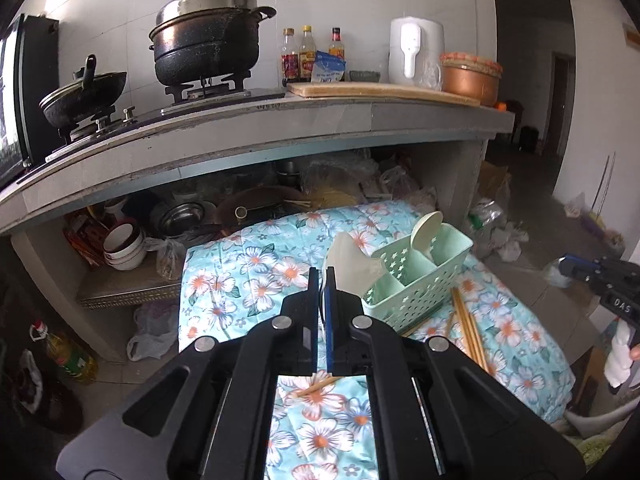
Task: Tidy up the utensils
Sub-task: 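Lower the rice paddle into the holder with the left gripper while the right gripper carries the spoon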
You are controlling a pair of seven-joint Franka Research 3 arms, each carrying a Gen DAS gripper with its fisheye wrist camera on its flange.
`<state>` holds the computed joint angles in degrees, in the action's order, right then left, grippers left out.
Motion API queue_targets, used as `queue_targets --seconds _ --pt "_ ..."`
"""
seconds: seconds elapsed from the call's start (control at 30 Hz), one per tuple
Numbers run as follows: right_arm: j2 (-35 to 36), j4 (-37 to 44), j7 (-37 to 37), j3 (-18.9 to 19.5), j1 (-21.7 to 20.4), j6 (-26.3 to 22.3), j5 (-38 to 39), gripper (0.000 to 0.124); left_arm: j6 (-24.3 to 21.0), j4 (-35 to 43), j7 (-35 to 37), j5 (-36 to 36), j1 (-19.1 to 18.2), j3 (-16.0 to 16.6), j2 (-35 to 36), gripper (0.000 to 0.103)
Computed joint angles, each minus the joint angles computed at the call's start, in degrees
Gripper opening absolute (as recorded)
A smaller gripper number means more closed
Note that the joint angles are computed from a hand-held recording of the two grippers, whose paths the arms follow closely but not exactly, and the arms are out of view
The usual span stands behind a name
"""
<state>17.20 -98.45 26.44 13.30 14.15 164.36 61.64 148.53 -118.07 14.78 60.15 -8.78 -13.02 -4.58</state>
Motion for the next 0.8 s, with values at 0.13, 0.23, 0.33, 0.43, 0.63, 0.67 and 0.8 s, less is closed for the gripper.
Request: queue_targets --seconds 0.13,0.23,0.33,0.43,0.63,0.67,0.8 --pt "1.0 1.2 0.1 0.0 -0.2 -0.6 -0.3 0.003 -3.9 5.5 10.6 -8.6 -0.7 0.8 4.8 0.002" --pt "1.6 1.8 0.7 0.0 -0.4 -1.1 -0.9 0.003 -7.9 10.0 15.7 -12.1 -1.7 1.3 8.6 0.002" --pt "2.0 2.1 1.0 0.1 -0.6 -1.1 -1.1 0.003 -9.5 13.5 20.0 -15.9 -2.3 2.1 11.7 0.002" --pt "2.5 2.8 1.9 0.0 -0.6 -1.0 -2.0 0.003 -7.7 15.3 21.4 -17.5 -2.7 3.1 13.5 0.004" --pt "3.6 4.1 4.6 -0.1 -0.3 -0.5 -5.1 0.003 4.4 14.3 15.4 -15.7 -2.5 5.9 14.7 0.036" --pt "3.8 4.5 5.2 -0.1 -0.2 -0.5 -5.8 0.003 7.0 13.8 12.4 -13.8 -2.5 6.6 14.6 0.039" --pt "4.7 6.7 6.0 0.3 -0.6 -0.6 -7.7 0.003 14.6 12.7 -0.2 -4.9 -2.7 9.4 14.3 0.048"
